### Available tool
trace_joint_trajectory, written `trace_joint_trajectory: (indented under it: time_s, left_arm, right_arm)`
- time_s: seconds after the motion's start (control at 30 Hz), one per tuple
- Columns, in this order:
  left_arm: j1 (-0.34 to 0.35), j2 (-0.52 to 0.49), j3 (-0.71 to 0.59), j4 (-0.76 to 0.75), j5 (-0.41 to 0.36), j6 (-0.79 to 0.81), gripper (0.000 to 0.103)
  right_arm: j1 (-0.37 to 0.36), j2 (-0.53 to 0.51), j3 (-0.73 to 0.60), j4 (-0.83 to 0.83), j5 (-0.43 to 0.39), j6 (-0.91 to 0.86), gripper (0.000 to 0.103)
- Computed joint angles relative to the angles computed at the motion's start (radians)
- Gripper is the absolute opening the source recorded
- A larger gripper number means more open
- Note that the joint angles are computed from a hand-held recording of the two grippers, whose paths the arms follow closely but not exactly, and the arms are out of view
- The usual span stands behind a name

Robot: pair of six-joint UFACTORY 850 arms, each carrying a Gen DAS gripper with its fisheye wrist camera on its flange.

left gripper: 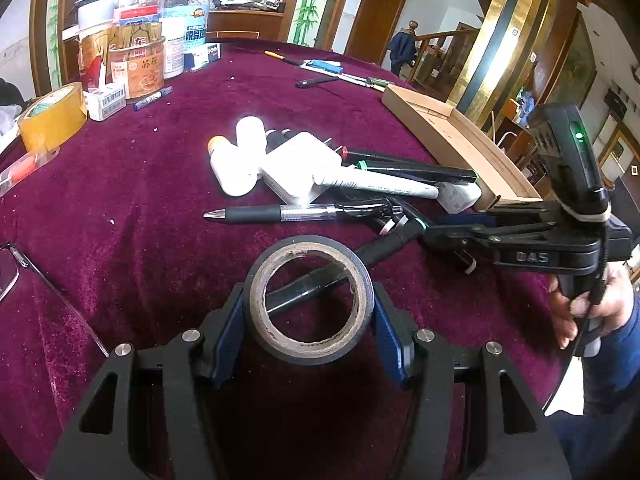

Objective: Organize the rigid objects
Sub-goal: 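Grasp a black green-capped marker with the right gripper, then carry the tape roll in the left gripper while the right gripper carries the marker to the tray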

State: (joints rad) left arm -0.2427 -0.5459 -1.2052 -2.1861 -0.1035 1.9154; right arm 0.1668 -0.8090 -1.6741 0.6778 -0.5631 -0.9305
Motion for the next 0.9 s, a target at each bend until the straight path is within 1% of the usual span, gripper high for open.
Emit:
trace_joint_trajectory:
  time_s: [0.07, 0.13, 0.17, 0.23, 0.33, 0.37, 0.5, 0.57, 0.63, 0.7, 0.8, 0.9]
  left_arm:
    - [-0.001, -0.001, -0.001, -0.011, 0.003, 0.011, 0.057]
    - [-0.002, -0.001, -0.001, -0.033, 0.007, 0.032, 0.057]
    - [-0.003, -0.001, -0.002, -0.047, 0.01, 0.046, 0.057]
    - [-0.004, 0.001, 0.001, -0.08, 0.013, 0.079, 0.057]
    - [-0.002, 0.002, 0.003, -0.053, 0.003, 0.052, 0.057]
    - [-0.001, 0.001, 0.002, -0.022, 0.002, 0.02, 0.057]
    - [-0.001, -0.002, -0.004, 0.019, -0.001, -0.015, 0.057]
    - [-0.002, -0.003, -0.006, 0.021, 0.001, -0.016, 0.057]
    - [-0.003, 0.0, -0.005, 0.024, -0.003, -0.02, 0.057]
    - [-0.006, 0.003, -0.007, 0.023, 0.002, -0.016, 0.057]
    - [-0.013, 0.005, -0.011, 0.022, 0.018, -0.011, 0.057]
    - [-0.017, 0.007, -0.012, 0.026, 0.024, -0.017, 0.057]
  right_arm:
    - [0.017, -0.004, -0.01, -0.053, 0.029, 0.034, 0.017]
    - [0.041, 0.001, 0.002, -0.127, 0.093, 0.058, 0.016]
    - [0.046, 0.006, 0.008, -0.145, 0.111, 0.061, 0.015]
    - [0.041, 0.011, 0.014, -0.137, 0.093, 0.037, 0.013]
    - [0.018, 0.029, 0.037, -0.1, 0.033, -0.003, 0.012]
    - [0.007, 0.038, 0.048, -0.086, 0.011, -0.016, 0.012]
    - [-0.023, 0.078, 0.113, -0.038, -0.019, -0.072, 0.013]
    - [-0.032, 0.095, 0.139, -0.012, -0.021, -0.091, 0.013]
    - [-0.042, 0.101, 0.152, 0.013, -0.039, -0.108, 0.013]
    - [-0.044, 0.11, 0.167, 0.02, -0.032, -0.126, 0.013]
    - [-0.042, 0.105, 0.16, 0.024, -0.042, -0.119, 0.013]
    - [-0.032, 0.109, 0.165, 0.017, -0.022, -0.116, 0.013]
